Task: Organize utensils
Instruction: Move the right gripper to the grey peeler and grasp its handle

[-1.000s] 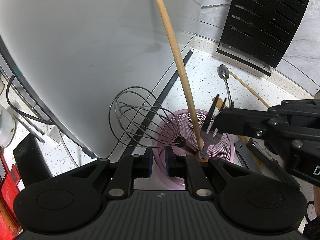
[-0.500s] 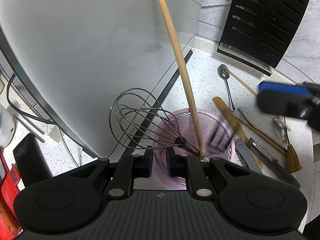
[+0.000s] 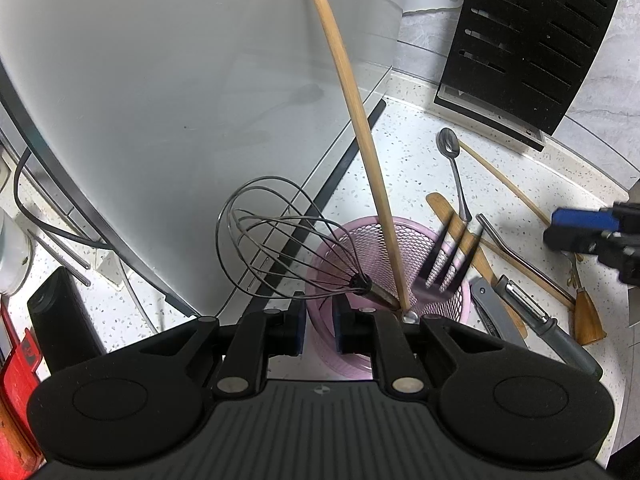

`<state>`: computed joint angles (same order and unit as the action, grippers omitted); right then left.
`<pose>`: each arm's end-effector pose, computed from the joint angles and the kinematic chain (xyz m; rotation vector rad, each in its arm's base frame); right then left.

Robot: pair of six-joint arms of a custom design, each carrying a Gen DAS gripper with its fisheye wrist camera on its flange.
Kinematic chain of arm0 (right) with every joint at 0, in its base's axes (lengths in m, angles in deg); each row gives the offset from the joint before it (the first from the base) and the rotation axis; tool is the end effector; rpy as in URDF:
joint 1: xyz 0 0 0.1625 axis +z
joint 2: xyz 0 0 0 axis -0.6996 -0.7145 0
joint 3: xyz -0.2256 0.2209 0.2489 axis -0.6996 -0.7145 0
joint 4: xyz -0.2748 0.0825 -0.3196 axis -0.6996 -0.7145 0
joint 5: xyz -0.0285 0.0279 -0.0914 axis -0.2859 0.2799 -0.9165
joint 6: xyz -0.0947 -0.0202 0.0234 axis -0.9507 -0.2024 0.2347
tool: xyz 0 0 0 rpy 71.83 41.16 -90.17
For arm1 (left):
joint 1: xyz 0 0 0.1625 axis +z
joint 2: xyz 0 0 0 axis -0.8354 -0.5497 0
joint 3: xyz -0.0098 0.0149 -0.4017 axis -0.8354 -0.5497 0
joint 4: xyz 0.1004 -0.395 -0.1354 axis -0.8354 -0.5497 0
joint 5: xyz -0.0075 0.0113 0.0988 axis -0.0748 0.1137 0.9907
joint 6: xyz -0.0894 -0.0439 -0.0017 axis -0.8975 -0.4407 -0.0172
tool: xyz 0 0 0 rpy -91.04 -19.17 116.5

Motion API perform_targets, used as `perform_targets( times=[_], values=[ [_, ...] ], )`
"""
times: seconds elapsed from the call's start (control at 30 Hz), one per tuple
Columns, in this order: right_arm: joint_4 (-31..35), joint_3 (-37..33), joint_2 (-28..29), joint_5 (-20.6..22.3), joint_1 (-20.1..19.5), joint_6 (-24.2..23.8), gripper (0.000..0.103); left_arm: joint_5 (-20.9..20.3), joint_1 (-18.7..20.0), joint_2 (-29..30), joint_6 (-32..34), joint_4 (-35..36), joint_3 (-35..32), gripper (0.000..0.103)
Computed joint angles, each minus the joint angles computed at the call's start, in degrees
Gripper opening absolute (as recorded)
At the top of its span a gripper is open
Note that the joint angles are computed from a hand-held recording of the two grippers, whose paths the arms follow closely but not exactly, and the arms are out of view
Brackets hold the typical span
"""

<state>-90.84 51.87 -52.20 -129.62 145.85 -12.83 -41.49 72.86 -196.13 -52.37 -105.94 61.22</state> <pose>0.2008 -0.3521 0.1979 1.1581 -2.6876 0.6075 -0.2073 -0.2675 0.2464 0.1771 2.2923 -0.6578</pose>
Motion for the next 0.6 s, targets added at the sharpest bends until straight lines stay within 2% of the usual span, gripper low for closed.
perform_targets(
  times=[0.6],
  values=[
    [3.55, -0.25, 3.2, -7.56, -0.7, -5.84, 0.038, 0.02, -0.06, -0.36, -0.08, 0.07, 0.11, 0.016]
  ],
)
